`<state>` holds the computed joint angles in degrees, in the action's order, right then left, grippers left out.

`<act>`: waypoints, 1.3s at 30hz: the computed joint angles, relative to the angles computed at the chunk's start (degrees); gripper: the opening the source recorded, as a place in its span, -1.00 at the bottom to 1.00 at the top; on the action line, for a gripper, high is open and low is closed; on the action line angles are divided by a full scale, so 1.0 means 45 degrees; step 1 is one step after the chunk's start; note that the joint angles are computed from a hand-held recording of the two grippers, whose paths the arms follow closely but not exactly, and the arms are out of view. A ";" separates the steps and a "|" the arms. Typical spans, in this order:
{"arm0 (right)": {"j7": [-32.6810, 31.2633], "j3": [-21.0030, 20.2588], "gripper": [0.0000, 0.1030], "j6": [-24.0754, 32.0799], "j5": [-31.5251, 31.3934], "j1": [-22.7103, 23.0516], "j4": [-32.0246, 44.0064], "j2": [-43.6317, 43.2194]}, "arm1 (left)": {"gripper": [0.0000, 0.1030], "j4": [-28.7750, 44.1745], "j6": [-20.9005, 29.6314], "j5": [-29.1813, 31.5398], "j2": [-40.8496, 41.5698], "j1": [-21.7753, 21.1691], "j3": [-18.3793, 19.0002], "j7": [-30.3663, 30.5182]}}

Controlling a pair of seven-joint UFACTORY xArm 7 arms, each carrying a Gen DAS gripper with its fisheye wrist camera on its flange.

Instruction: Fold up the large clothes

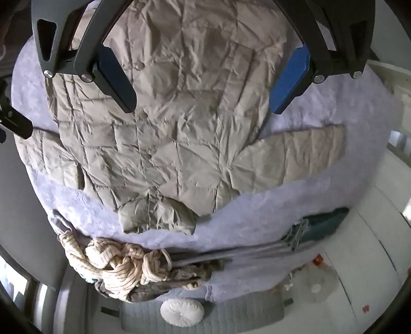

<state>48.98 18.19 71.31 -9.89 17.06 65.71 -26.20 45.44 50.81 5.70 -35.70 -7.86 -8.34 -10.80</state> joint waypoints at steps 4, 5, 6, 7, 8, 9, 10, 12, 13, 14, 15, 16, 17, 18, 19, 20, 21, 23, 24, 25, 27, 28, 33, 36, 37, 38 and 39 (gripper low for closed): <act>-0.0177 -0.0002 1.00 0.0207 -0.0164 -0.0029 0.0159 0.0152 | 1.00 0.0842 0.1502 -0.0272 0.0599 -0.0125 0.0035 0.0126; -0.0108 0.0072 1.00 0.0361 -0.0267 -0.0063 0.0270 0.0233 | 1.00 0.0875 0.1512 -0.0331 0.0605 -0.0143 0.0053 0.0078; -0.0102 0.0079 1.00 0.0433 -0.0302 -0.0060 0.0318 0.0279 | 1.00 0.0880 0.1439 -0.0489 0.0656 -0.0194 0.0128 0.0061; -0.0074 0.0063 1.00 0.0404 -0.0299 -0.0048 0.0320 0.0294 | 1.00 0.0921 0.1403 -0.0629 0.0685 -0.0228 0.0268 0.0153; -0.0090 0.0053 1.00 0.0427 -0.0312 -0.0032 0.0342 0.0312 | 1.00 0.0937 0.1321 -0.0685 0.0754 -0.0211 0.0322 0.0167; -0.0055 0.0055 1.00 0.0383 -0.0337 -0.0024 0.0326 0.0305 | 1.00 0.0965 0.1253 -0.0662 0.0793 -0.0169 0.0314 0.0142; 0.0000 0.0082 1.00 0.0304 -0.0367 -0.0011 0.0286 0.0320 | 1.00 0.0875 0.1114 -0.0502 0.0683 -0.0143 0.0085 -0.0050; -0.0313 -0.0163 1.00 0.0289 -0.0308 0.0006 0.0053 0.0000 | 1.00 0.1005 0.1128 -0.0409 0.0793 -0.0110 0.0023 -0.0184; -0.0376 -0.0163 1.00 0.0261 -0.0333 -0.0048 0.0160 0.0122 | 1.00 0.1031 0.1121 -0.0387 0.0831 -0.0114 0.0005 -0.0237; -0.0368 -0.0128 1.00 0.0346 -0.0318 -0.0080 0.0299 0.0265 | 1.00 0.1057 0.1122 -0.0376 0.0875 -0.0117 -0.0003 -0.0292; -0.0328 -0.0075 1.00 0.0453 -0.0342 -0.0103 0.0436 0.0395 | 1.00 0.0998 0.1097 -0.0334 0.0830 -0.0132 -0.0018 -0.0316; -0.0303 -0.0087 1.00 0.0444 -0.0341 -0.0099 0.0409 0.0363 | 1.00 0.1027 0.1119 -0.0310 0.0858 -0.0134 -0.0026 -0.0352; -0.0322 -0.0060 1.00 0.0541 -0.0345 -0.0096 0.0553 0.0511 | 1.00 0.1043 0.1124 -0.0301 0.0884 -0.0142 -0.0017 -0.0369; -0.0323 -0.0062 1.00 0.0539 -0.0349 -0.0073 0.0559 0.0525 | 1.00 0.1013 0.1101 -0.0289 0.0875 -0.0156 -0.0005 -0.0368; -0.0301 -0.0058 1.00 0.0551 -0.0360 -0.0060 0.0568 0.0538 | 1.00 0.0985 0.1090 -0.0290 0.0859 -0.0173 0.0020 -0.0345; -0.0315 -0.0063 1.00 0.0565 -0.0362 -0.0039 0.0573 0.0545 | 1.00 0.1007 0.1108 -0.0287 0.0890 -0.0183 0.0021 -0.0340; -0.0295 -0.0076 1.00 0.0597 -0.0345 -0.0031 0.0600 0.0550 | 1.00 0.0989 0.1093 -0.0282 0.0913 -0.0189 0.0023 -0.0343; -0.0295 -0.0096 1.00 0.0549 -0.0343 -0.0007 0.0546 0.0540 | 1.00 0.0999 0.1092 -0.0266 0.0961 -0.0208 0.0014 -0.0342; -0.0338 -0.0138 1.00 0.0456 -0.0336 0.0004 0.0421 0.0507 | 1.00 0.1007 0.1084 -0.0262 0.0993 -0.0217 0.0004 -0.0352; -0.0323 -0.0137 1.00 0.0476 -0.0325 0.0002 0.0436 0.0517 | 1.00 0.0997 0.1065 -0.0246 0.1012 -0.0223 -0.0026 -0.0395; -0.0302 -0.0129 1.00 0.0534 -0.0323 -0.0004 0.0542 0.0596 | 1.00 0.1020 0.1061 -0.0246 0.1052 -0.0241 -0.0008 -0.0397; -0.0327 -0.0145 1.00 0.0507 -0.0330 0.0006 0.0505 0.0572 | 1.00 0.1023 0.1062 -0.0244 0.1062 -0.0247 -0.0012 -0.0412; -0.0388 -0.0188 1.00 0.0484 -0.0287 0.0008 0.0490 0.0564 | 1.00 0.0988 0.1052 -0.0215 0.1027 -0.0265 -0.0023 -0.0468; -0.0428 -0.0210 1.00 0.0463 -0.0250 0.0010 0.0481 0.0562 | 1.00 0.1004 0.1070 -0.0217 0.1038 -0.0275 -0.0006 -0.0453; -0.0415 -0.0207 1.00 0.0465 -0.0241 0.0005 0.0493 0.0573 | 1.00 0.1003 0.1067 -0.0224 0.1045 -0.0282 -0.0008 -0.0456; -0.0424 -0.0210 1.00 0.0466 -0.0235 0.0005 0.0501 0.0587 | 1.00 0.1007 0.1066 -0.0221 0.1053 -0.0286 -0.0015 -0.0461; -0.0406 -0.0199 1.00 0.0491 -0.0244 -0.0002 0.0520 0.0603 | 1.00 0.0990 0.1046 -0.0219 0.1033 -0.0289 0.0018 -0.0415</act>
